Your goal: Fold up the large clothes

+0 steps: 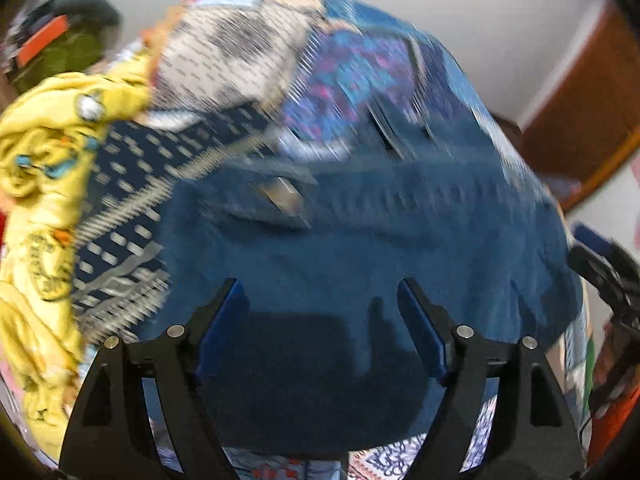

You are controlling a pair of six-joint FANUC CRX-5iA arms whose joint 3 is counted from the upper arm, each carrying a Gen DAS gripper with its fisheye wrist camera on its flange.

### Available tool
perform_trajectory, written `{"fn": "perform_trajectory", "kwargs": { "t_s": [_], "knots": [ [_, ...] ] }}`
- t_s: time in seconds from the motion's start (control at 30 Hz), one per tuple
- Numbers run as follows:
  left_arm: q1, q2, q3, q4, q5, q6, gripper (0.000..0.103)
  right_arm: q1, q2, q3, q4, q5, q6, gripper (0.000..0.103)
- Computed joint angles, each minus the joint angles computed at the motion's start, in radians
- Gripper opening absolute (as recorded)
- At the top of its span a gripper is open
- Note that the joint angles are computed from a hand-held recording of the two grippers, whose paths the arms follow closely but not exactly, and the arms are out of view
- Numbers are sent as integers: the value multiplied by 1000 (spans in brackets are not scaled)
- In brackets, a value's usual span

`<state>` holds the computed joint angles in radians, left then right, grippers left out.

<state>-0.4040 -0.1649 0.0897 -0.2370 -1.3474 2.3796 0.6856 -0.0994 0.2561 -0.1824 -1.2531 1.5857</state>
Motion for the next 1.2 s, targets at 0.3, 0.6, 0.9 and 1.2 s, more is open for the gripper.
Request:
{"fn": "perform_trajectory", "kwargs": {
  "t_s": [0.3, 0.6, 0.9, 1.2],
  "knots": [
    [-108, 9, -50, -100, 16, -4, 90, 47, -22, -107, 35, -51, -11, 84],
    [-203, -90, -119, -223, -96, 125, 99, -4, -86, -168, 137, -53, -31, 84],
    [-304, -175, -175, -277, -232, 346, 100, -78, -144, -216, 199, -104, -59, 86],
    [-349, -311, -249, -239, -222, 591, 100, -146, -151, -183, 176, -150, -72, 86]
  ]
}}
